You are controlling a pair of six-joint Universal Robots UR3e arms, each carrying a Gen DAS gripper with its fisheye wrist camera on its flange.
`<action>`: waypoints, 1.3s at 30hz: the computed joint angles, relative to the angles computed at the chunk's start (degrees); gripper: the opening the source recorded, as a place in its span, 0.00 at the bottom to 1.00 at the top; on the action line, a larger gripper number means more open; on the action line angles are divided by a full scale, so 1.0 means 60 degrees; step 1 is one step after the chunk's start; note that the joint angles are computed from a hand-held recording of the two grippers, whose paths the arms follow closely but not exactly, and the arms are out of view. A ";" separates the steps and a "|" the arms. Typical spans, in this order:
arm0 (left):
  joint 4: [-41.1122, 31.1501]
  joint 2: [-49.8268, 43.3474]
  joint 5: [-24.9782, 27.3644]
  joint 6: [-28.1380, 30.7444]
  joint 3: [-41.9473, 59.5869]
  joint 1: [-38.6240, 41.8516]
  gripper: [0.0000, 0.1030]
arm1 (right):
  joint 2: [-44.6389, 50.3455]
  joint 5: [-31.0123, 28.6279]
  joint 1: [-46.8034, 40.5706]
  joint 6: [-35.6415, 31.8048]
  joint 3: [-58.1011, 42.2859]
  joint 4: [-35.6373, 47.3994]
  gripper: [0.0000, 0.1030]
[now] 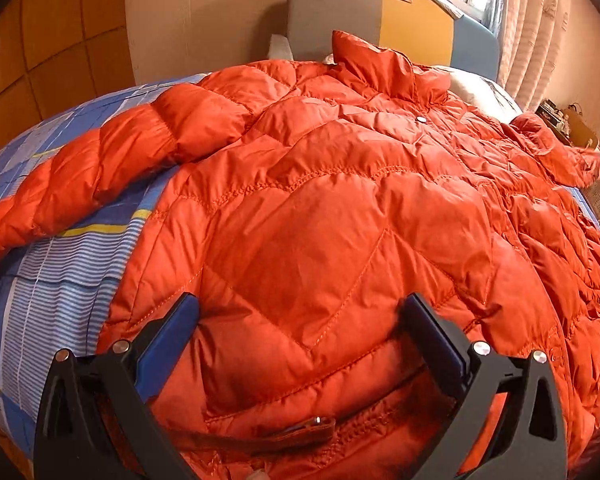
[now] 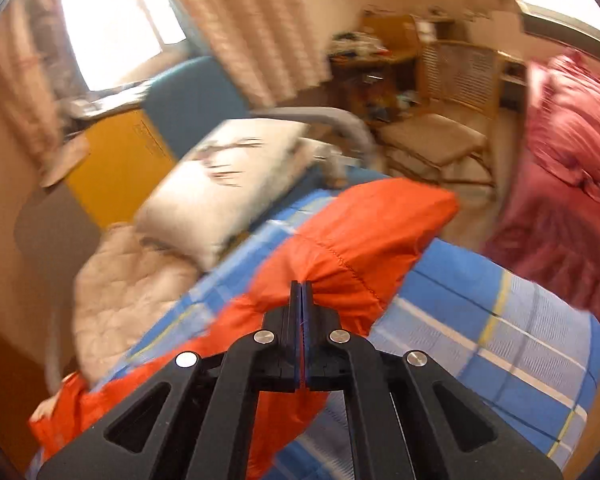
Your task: Fold large clothes
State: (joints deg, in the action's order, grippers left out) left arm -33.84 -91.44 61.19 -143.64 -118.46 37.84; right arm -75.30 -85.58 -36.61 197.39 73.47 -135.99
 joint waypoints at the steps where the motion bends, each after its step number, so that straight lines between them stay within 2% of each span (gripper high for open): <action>1: -0.0045 0.0097 -0.0030 0.0038 -0.0078 0.0076 0.98 | -0.0027 0.0118 0.0233 -0.0261 -0.0107 -0.0029 0.00; 4: -0.0340 0.0286 -0.0123 0.0088 -0.0091 0.0215 0.98 | 0.0066 0.0754 0.1374 -0.1310 -0.0608 0.0060 0.00; 9: -0.0852 0.0804 -0.0422 0.0473 -0.0336 0.0618 0.98 | 0.0853 0.1286 0.3650 -0.2152 -0.1667 0.0492 0.00; 15: -0.1744 0.1195 -0.0907 0.1022 -0.0339 0.1143 0.98 | 0.2275 0.1127 0.6183 -0.2224 -0.2633 0.1067 0.00; 21: -0.2698 0.1156 -0.1309 0.1000 0.0148 0.1452 0.98 | 0.3782 0.0866 0.7507 -0.1654 -0.4086 0.1977 0.01; 23: -0.2828 0.1101 -0.1454 0.0806 0.0326 0.1534 0.98 | 0.3938 0.0770 0.7658 -0.1508 -0.4189 0.2066 0.20; 25: -0.2740 0.1027 -0.1515 0.0570 0.0441 0.1568 0.98 | 0.3705 0.0797 0.7711 -0.1281 -0.3652 0.1855 0.67; 27: -0.3051 0.0867 -0.1614 0.0457 0.0756 0.1579 0.94 | 0.3265 0.0833 0.7703 -0.1087 -0.2724 0.1156 0.81; 29: -0.3443 0.0615 -0.1798 0.0304 0.1182 0.1547 0.89 | 0.3196 0.0851 0.7712 -0.1042 -0.2475 0.1074 0.81; 35: -0.3613 -0.0339 -0.2124 -0.0523 0.2375 0.0849 0.88 | 0.0960 0.1573 0.6848 -0.0363 0.1018 -0.0557 0.84; 39: -0.3538 -0.1438 -0.2566 -0.1475 0.3533 0.0063 0.88 | -0.0072 0.1646 0.6049 0.0123 0.2601 -0.1056 0.84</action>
